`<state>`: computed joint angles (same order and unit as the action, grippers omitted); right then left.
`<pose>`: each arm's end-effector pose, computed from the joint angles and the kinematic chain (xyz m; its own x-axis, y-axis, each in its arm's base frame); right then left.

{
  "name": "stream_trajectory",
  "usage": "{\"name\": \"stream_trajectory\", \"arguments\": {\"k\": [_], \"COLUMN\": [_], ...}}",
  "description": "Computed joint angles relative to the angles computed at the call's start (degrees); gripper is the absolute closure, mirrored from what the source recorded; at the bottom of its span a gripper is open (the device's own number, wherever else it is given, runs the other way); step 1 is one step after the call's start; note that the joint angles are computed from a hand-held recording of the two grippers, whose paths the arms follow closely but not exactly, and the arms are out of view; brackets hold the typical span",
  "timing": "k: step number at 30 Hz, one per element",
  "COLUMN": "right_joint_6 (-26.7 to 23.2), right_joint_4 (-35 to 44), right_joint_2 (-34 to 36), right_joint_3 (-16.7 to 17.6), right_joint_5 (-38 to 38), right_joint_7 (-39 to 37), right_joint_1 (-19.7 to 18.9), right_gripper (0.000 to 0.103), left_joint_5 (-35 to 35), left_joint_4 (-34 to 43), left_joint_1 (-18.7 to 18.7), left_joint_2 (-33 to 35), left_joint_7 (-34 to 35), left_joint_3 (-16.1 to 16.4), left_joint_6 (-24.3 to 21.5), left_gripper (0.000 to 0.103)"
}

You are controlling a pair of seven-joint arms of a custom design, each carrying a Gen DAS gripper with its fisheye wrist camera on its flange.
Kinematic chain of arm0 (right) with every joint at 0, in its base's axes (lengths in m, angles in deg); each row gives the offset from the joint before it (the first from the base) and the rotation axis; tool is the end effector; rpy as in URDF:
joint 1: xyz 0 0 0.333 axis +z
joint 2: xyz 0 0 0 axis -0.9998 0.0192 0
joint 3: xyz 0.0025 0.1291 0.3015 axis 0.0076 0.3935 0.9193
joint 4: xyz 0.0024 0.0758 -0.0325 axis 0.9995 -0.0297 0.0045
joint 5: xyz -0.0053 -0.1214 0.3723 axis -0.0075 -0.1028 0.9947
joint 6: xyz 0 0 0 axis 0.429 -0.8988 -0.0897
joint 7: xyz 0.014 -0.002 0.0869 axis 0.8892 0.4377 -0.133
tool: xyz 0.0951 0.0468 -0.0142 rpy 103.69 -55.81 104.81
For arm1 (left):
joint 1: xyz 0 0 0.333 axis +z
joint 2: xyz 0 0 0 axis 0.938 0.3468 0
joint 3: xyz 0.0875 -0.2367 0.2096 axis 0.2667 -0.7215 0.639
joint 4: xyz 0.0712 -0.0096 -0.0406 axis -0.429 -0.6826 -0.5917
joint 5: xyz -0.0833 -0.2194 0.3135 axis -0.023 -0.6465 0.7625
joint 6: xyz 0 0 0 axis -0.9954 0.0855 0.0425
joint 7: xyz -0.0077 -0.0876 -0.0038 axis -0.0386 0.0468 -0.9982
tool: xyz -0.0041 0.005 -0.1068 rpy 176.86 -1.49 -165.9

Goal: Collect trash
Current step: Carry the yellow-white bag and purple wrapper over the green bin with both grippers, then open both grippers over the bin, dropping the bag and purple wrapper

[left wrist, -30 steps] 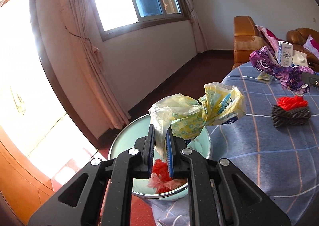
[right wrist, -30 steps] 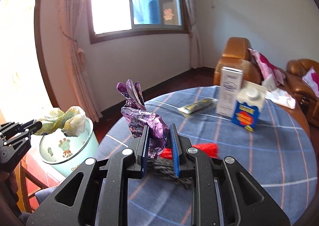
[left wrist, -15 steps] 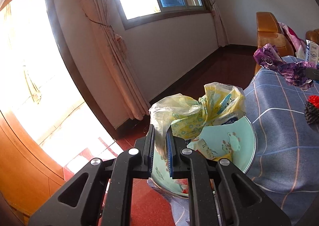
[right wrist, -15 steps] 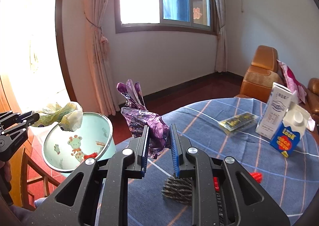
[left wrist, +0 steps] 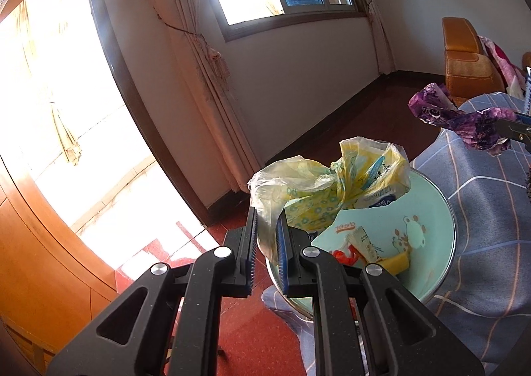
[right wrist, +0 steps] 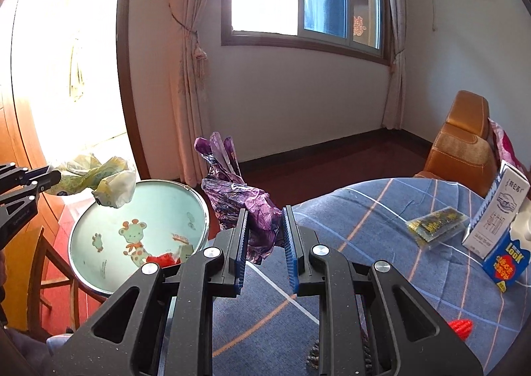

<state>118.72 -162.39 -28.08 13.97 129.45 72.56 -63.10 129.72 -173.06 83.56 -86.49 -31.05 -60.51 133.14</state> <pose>0.4485 0.2297 0.4850 0.3433 -0.9389 0.0245 -0.4526 -0.1882 -0.8716 0.3784 -0.0422 0.5024 0.1150 -0.9430 -0.3123 -0.5810 0.1912 -0.7911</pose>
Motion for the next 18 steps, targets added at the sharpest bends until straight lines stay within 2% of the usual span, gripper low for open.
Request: {"name": "stream_trajectory", "arguments": {"k": [3, 8, 9, 11, 15, 18], "right_joint_6": [-0.42, -0.9, -0.89, -1.08, -1.12, -0.99], "right_joint_4": [0.71, 2.78, 2.11, 2.01, 2.27, 3.52], "right_joint_2": [1.32, 2.98, 2.78, 2.79, 3.0, 3.51], "right_joint_3": [-0.62, -0.32, -1.06, -1.24, -1.01, -0.27], "right_joint_5": [-3.69, -2.21, -4.99, -5.77, -5.0, -0.62], "right_joint_7": [2.19, -1.1, 1.44, 2.07, 0.21, -5.13], "right_joint_1": [0.62, 1.14, 1.67, 1.76, 1.89, 2.01], "right_gripper": [0.082, 0.082, 0.082, 0.082, 0.082, 0.082], "left_joint_5": [-0.15, -0.48, -0.45, -0.65, -0.93, -1.05], "left_joint_4": [0.0, 0.29, 0.27, 0.04, -0.21, 0.17], "left_joint_1": [0.1, 0.23, 0.27, 0.0, -0.23, -0.07], "left_joint_2": [-0.05, 0.35, 0.39, 0.3, 0.17, 0.54], "left_joint_7": [0.31, 0.71, 0.68, 0.8, 1.36, 1.38], "left_joint_3": [0.25, 0.36, 0.36, 0.58, 1.16, 0.92], "left_joint_6": [-0.32, -0.92, -1.0, -1.1, -1.02, -1.02], "left_gripper": [0.092, 0.092, 0.092, 0.092, 0.092, 0.092]}}
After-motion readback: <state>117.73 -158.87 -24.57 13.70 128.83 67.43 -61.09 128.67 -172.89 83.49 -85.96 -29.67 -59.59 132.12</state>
